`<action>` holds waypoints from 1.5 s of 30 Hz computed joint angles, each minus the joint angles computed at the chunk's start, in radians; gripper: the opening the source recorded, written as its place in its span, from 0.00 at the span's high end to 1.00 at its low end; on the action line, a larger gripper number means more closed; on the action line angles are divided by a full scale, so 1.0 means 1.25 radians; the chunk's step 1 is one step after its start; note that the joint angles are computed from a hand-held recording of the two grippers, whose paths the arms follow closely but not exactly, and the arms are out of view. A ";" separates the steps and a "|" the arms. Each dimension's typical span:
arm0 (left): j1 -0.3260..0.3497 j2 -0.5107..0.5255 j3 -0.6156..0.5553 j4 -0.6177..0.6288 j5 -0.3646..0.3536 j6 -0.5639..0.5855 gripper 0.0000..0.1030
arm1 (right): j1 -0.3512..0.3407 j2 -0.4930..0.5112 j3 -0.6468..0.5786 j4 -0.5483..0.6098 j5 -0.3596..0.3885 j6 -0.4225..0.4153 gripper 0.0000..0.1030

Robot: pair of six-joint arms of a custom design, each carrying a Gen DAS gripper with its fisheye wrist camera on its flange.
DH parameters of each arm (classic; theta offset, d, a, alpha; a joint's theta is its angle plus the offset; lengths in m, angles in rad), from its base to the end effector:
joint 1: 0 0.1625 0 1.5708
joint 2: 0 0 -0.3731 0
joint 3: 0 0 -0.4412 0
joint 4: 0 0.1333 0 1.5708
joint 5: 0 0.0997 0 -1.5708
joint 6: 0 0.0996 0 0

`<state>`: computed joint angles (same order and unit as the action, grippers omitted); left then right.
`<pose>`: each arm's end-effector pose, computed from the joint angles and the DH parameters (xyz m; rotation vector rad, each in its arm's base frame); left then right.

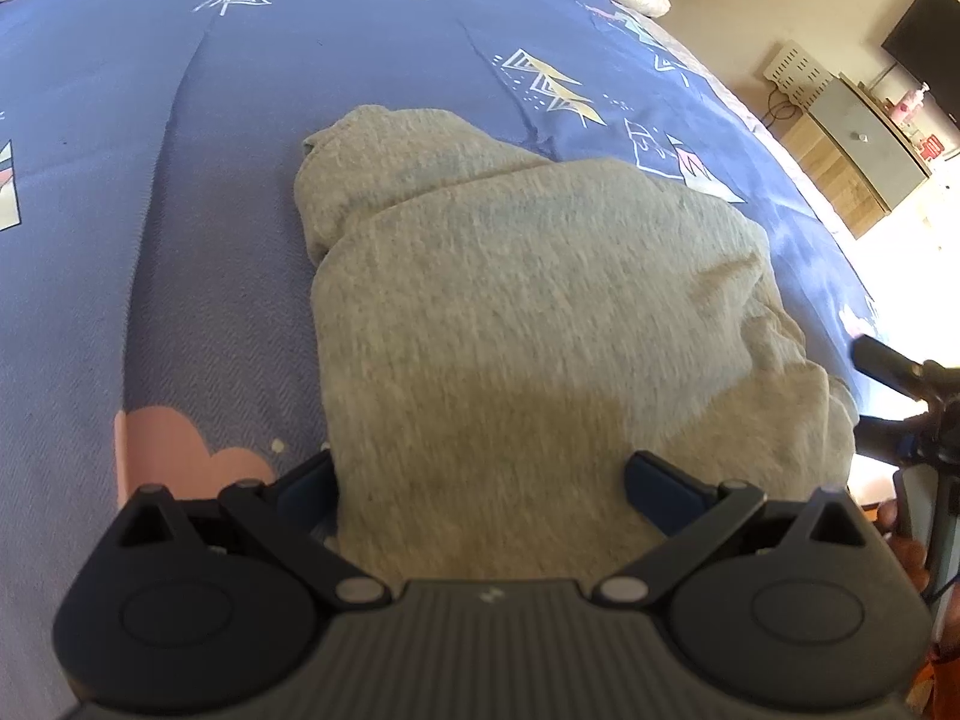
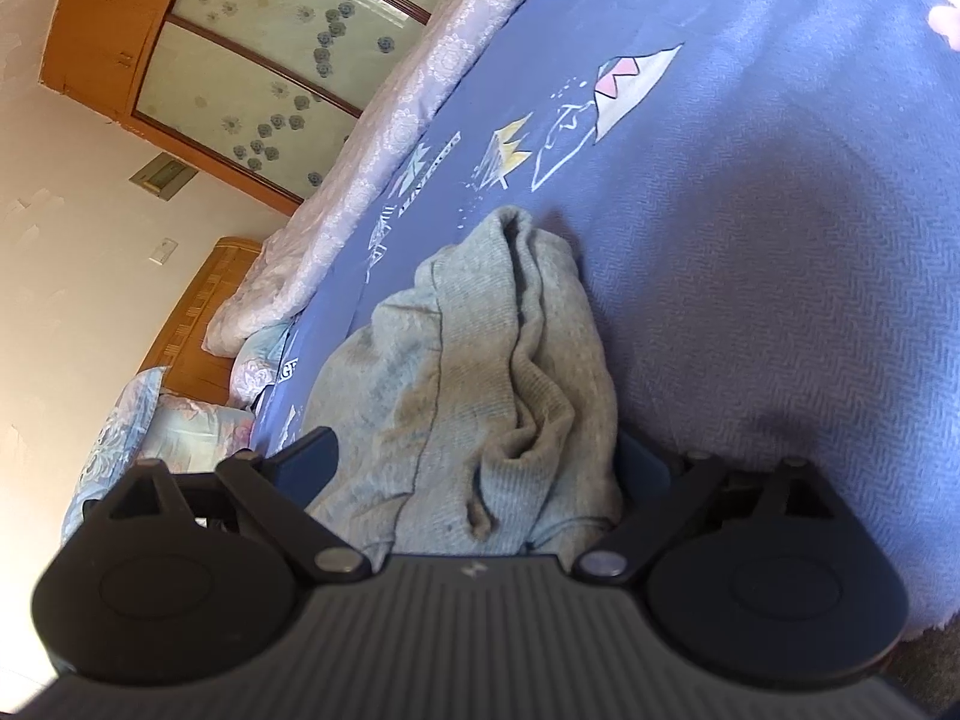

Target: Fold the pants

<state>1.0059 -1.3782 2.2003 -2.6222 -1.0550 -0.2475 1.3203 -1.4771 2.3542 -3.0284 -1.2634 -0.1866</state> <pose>-0.1074 -0.5103 0.1438 0.3458 2.6801 -0.5672 0.0462 -0.4788 0.1700 -0.0405 2.8317 -0.9199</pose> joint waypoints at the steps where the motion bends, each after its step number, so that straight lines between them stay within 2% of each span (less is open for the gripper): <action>1: -0.001 -0.001 0.003 -0.004 0.000 0.000 0.00 | -0.001 0.003 0.004 -0.011 0.004 -0.012 0.00; 4: 0.004 -0.005 0.001 0.001 -0.012 0.001 0.00 | 0.009 0.010 0.009 -0.029 -0.011 -0.036 0.00; 10: 0.036 0.015 -0.039 0.007 -0.059 -0.026 0.00 | 0.026 0.025 -0.020 -0.003 -0.045 -0.001 0.00; 13: 0.042 0.033 -0.043 -0.032 -0.068 -0.010 0.01 | 0.052 0.056 -0.040 -0.025 -0.088 0.010 0.00; 16: 0.033 0.037 -0.033 -0.054 -0.056 0.009 0.01 | 0.095 0.093 -0.054 -0.055 -0.161 -0.044 0.00; 17: 0.027 0.035 -0.025 -0.064 -0.043 0.018 0.09 | 0.109 0.103 -0.060 -0.055 -0.180 -0.055 0.00; 18: 0.015 0.031 -0.012 -0.080 -0.015 0.029 0.28 | 0.115 0.108 -0.065 -0.044 -0.182 -0.059 0.04; 19: 0.008 0.026 -0.003 -0.091 -0.005 0.037 0.37 | 0.120 0.112 -0.070 -0.031 -0.183 -0.053 0.24; 20: 0.006 0.019 0.005 -0.099 -0.002 0.040 0.49 | 0.128 0.119 -0.076 -0.023 -0.197 -0.044 0.39; 21: 0.005 0.010 0.011 -0.104 0.000 0.035 0.59 | 0.138 0.128 -0.080 -0.020 -0.208 -0.037 0.48; 22: 0.005 -0.002 0.019 -0.116 -0.005 0.033 0.65 | 0.146 0.137 -0.080 -0.033 -0.213 -0.044 0.52; 23: 0.004 -0.016 0.029 -0.133 -0.010 0.030 0.77 | 0.160 0.144 -0.079 -0.049 -0.221 -0.056 0.54; 24: 0.001 -0.030 0.039 -0.149 -0.009 0.030 0.82 | 0.172 0.149 -0.078 -0.064 -0.219 -0.067 0.56; 26: -0.011 -0.066 0.061 -0.184 0.000 0.047 0.83 | 0.187 0.157 -0.078 -0.092 -0.168 -0.077 0.57; 29: -0.053 -0.129 0.102 -0.240 0.068 0.091 0.83 | 0.224 0.187 -0.098 -0.120 -0.111 -0.093 0.58; 32: -0.081 -0.213 0.144 -0.310 0.109 0.133 0.83 | 0.263 0.224 -0.122 -0.157 -0.051 -0.127 0.58; 35: -0.082 -0.270 0.161 -0.299 0.156 0.123 0.82 | 0.289 0.266 -0.156 -0.167 -0.017 -0.157 0.57; 38: -0.052 -0.298 0.177 -0.253 0.182 0.074 0.82 | 0.290 0.317 -0.190 -0.139 -0.053 -0.151 0.57; 42: 0.001 -0.290 0.188 -0.165 0.172 0.002 0.79 | 0.280 0.361 -0.201 -0.088 -0.170 -0.119 0.55; 43: 0.005 -0.277 0.186 -0.161 0.181 0.000 0.75 | 0.275 0.364 -0.198 -0.078 -0.193 -0.104 0.51; 44: 0.005 -0.277 0.194 -0.160 0.192 -0.004 0.64 | 0.274 0.365 -0.192 -0.078 -0.210 -0.090 0.48; 45: 0.008 -0.293 0.204 -0.156 0.191 -0.008 0.46 | 0.266 0.359 -0.185 -0.077 -0.213 -0.081 0.42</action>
<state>1.0159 -1.7446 2.4552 -2.8168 -0.8160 -0.2571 1.6534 -1.0279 2.1227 -3.1246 -1.5294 -0.2879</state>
